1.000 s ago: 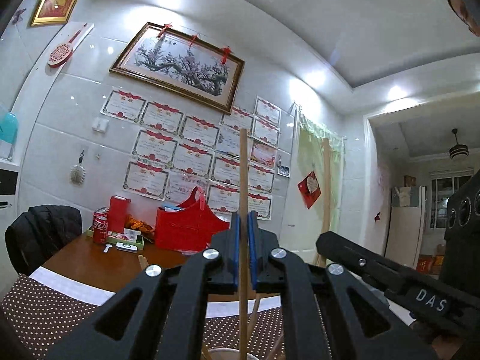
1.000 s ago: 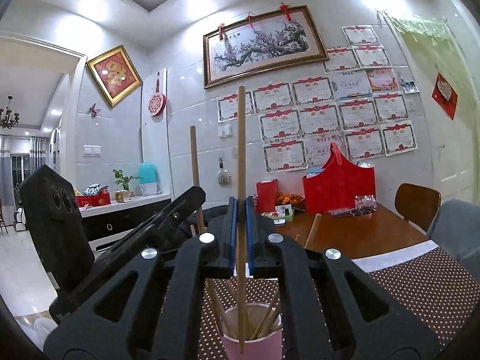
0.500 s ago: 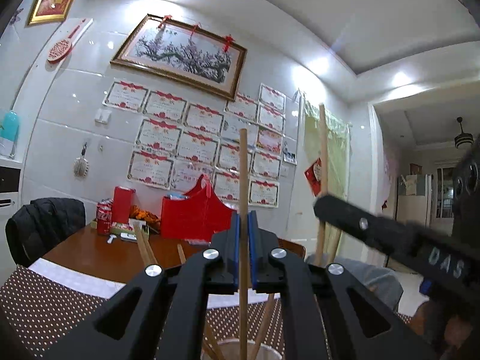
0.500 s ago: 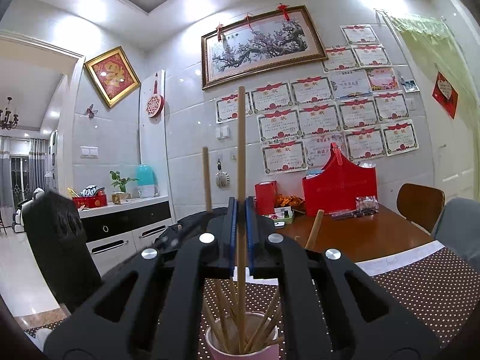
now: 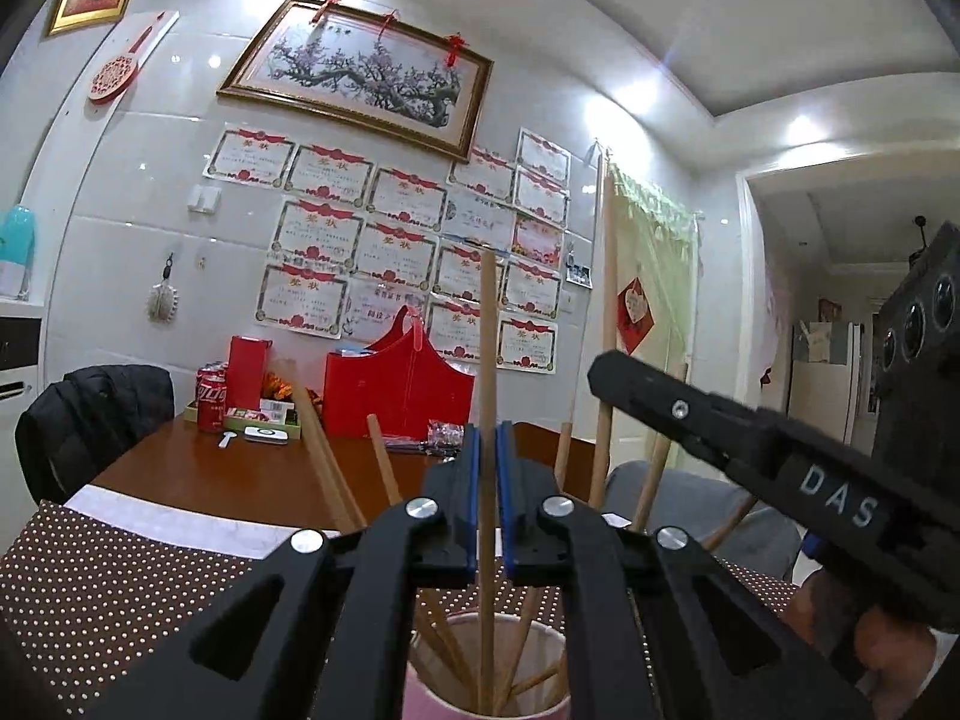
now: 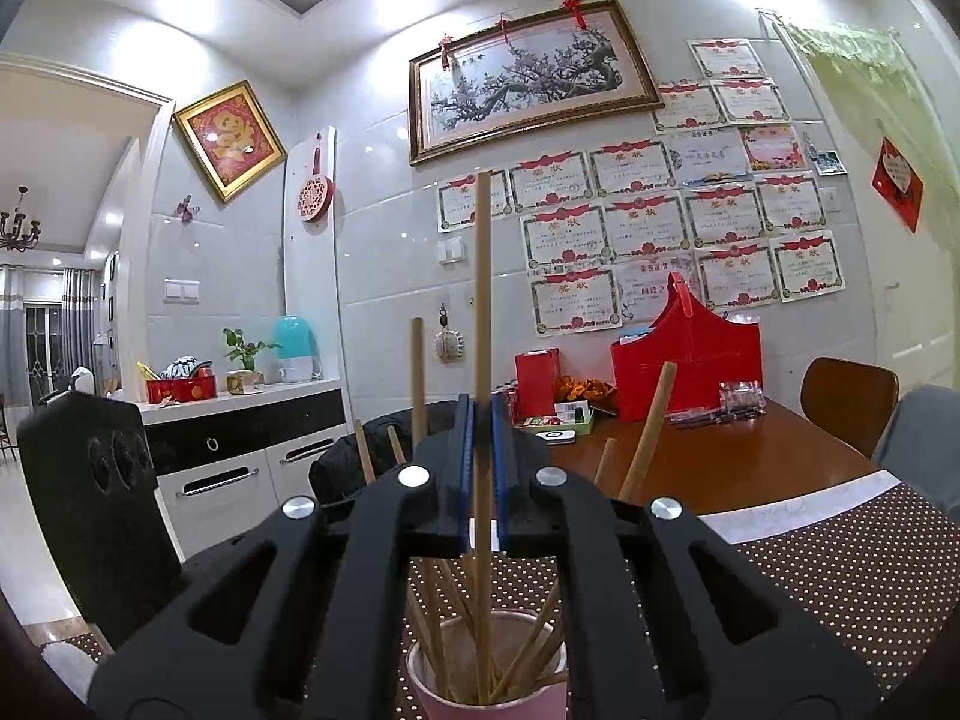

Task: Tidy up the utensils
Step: 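Lower both chopsticks into the pink cup and open both grippers, then move both open grippers down to the remaining chopsticks beside the cup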

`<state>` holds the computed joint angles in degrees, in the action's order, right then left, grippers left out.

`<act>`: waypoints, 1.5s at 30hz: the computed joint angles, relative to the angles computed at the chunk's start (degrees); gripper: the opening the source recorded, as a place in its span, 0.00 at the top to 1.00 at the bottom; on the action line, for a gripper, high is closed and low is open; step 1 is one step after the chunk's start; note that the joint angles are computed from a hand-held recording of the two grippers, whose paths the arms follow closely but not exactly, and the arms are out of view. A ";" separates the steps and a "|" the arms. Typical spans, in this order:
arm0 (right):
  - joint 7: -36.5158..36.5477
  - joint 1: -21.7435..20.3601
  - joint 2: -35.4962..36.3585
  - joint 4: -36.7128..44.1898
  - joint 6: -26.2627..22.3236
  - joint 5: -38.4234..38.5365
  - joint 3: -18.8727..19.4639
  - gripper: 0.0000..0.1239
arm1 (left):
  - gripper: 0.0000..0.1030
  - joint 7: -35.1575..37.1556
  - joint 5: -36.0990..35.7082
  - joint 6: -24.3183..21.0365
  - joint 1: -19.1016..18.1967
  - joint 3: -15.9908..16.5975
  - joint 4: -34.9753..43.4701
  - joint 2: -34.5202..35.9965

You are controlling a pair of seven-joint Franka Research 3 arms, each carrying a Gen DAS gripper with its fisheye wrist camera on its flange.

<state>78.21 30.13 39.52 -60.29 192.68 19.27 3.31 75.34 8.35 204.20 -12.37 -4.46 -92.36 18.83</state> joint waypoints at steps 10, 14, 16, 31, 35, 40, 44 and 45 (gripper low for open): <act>-0.50 0.65 -1.96 -3.76 1.00 0.48 -0.42 0.95 | 0.71 -0.46 0.50 -0.62 0.47 -0.09 -2.37 -2.50; -0.93 1.09 -2.81 -5.23 1.78 0.89 -0.60 0.95 | 0.68 3.19 -3.38 0.54 -1.67 1.73 -4.15 -4.14; -1.17 0.98 -3.04 -5.59 1.91 0.87 -0.28 0.95 | 0.67 5.84 -5.88 0.83 -2.67 2.35 -4.91 -4.85; -1.81 3.49 -5.00 -9.18 0.46 3.08 -3.03 0.95 | 0.61 26.05 -28.15 -0.69 -7.13 3.68 -8.50 -9.12; -0.98 4.38 -5.32 -9.98 0.21 3.73 -4.32 0.95 | 0.57 30.24 -32.62 -1.44 -8.26 4.28 -8.46 -9.58; -0.41 6.67 -6.13 -11.49 0.08 5.03 -7.28 0.95 | 0.52 35.97 -38.42 -2.17 -10.03 5.14 -8.25 -9.96; 1.11 9.70 -6.59 -12.36 -0.89 6.80 -11.65 0.91 | 0.46 41.30 -43.40 -2.07 -11.54 5.68 -8.18 -10.34; 1.55 10.42 -6.85 -12.86 -1.06 7.09 -12.61 0.85 | 0.45 42.42 -44.35 -2.09 -11.63 5.57 -8.15 -10.44</act>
<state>79.76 40.54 32.67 -73.15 191.62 26.35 -9.30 117.76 -36.00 202.11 -24.01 1.11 -100.51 8.39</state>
